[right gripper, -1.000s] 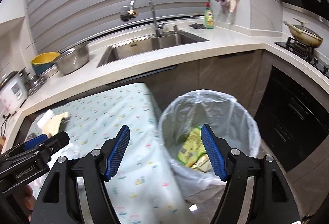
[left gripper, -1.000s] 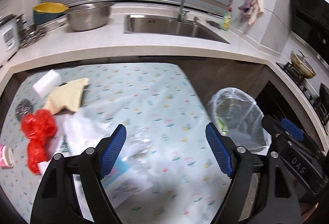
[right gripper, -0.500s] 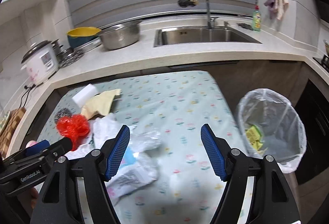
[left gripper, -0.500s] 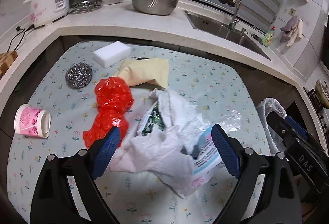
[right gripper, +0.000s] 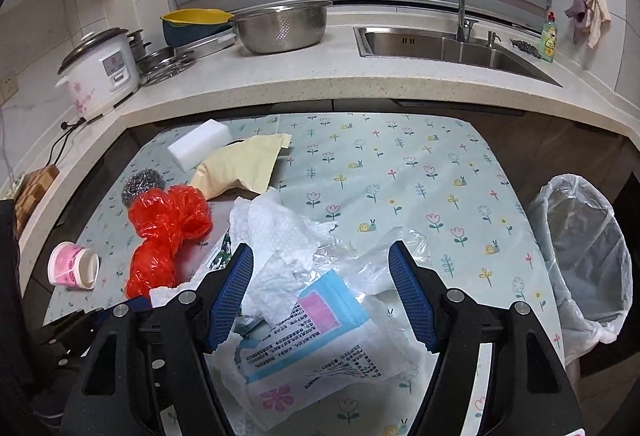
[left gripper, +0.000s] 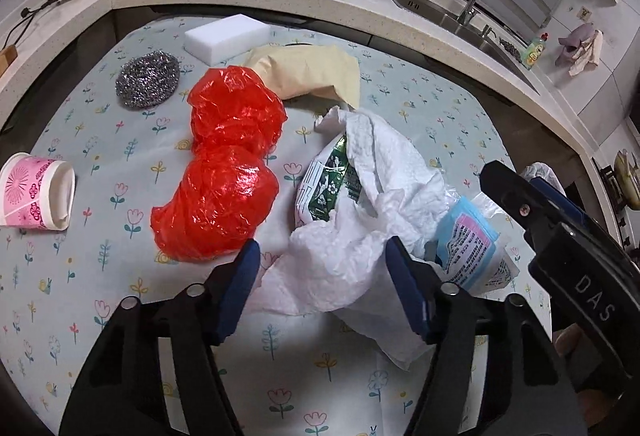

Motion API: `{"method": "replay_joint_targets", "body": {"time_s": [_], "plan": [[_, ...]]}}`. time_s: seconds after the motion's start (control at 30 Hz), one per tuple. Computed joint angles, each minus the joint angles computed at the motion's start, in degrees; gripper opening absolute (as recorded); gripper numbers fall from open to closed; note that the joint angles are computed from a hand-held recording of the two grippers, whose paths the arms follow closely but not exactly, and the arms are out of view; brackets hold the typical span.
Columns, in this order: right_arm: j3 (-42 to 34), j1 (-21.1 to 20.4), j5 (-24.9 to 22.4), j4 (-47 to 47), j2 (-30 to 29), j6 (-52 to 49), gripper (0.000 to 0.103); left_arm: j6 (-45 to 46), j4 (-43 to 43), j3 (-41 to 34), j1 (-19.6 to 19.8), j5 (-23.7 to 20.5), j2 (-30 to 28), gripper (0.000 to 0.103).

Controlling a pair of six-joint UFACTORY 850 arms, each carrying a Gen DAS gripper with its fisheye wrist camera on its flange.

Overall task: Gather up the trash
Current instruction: 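Move both tools back over the table toward the white tissues, then grasp white tissue with left tool while right tool grasps another tissue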

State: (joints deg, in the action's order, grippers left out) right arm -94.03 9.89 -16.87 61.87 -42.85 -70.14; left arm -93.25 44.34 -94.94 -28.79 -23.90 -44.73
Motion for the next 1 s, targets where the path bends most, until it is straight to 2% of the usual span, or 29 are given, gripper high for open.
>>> {"method": "replay_joint_targets", "body": {"time_s": [0.07,0.13,0.23,0.37,0.5,0.57,0.67,0.7,0.8,1.0], "plan": [[-0.8,0.4,-0.1,-2.6,-0.7,1.9,0.063,0.6,-1.1,1.0,0.4,2.3,0.4,0.041],[-2.3,0.9,-0.6,-6.4,-1.9,5.0,0.056,-0.5,-0.5,2.3,0.8,4.8,1.2,0.023],[-3.9,1.6,-0.9,-9.5,-3.2,7.4,0.054,-2.8,2.4,3.2,0.7,4.9,2.1,0.011],[-6.3,2.5,-2.4,-13.5,-5.2,10.7,0.053,-9.5,8.0,5.8,0.8,6.1,4.1,0.009],[-8.8,3.4,-3.6,-19.2,-7.4,15.5,0.045,-14.1,11.8,7.7,1.1,5.7,5.6,0.009],[-9.6,3.8,-3.9,-21.5,-8.3,17.2,0.04,-14.4,12.2,8.1,1.2,5.2,5.9,0.009],[-10.7,3.9,-5.0,-23.6,-9.2,19.2,0.023,-13.3,11.1,8.1,1.5,4.9,5.9,0.009],[-10.8,3.8,-5.3,-23.4,-9.3,19.3,0.016,-12.9,10.7,8.0,1.5,4.8,5.9,0.009],[-10.5,3.2,-5.9,-19.2,-8.9,16.0,0.009,-12.3,10.4,7.6,1.6,4.6,5.7,0.009],[-8.5,1.4,-6.0,-8.9,-5.9,7.4,0.008,-12.3,11.6,6.4,1.0,3.8,5.8,0.009]]}}
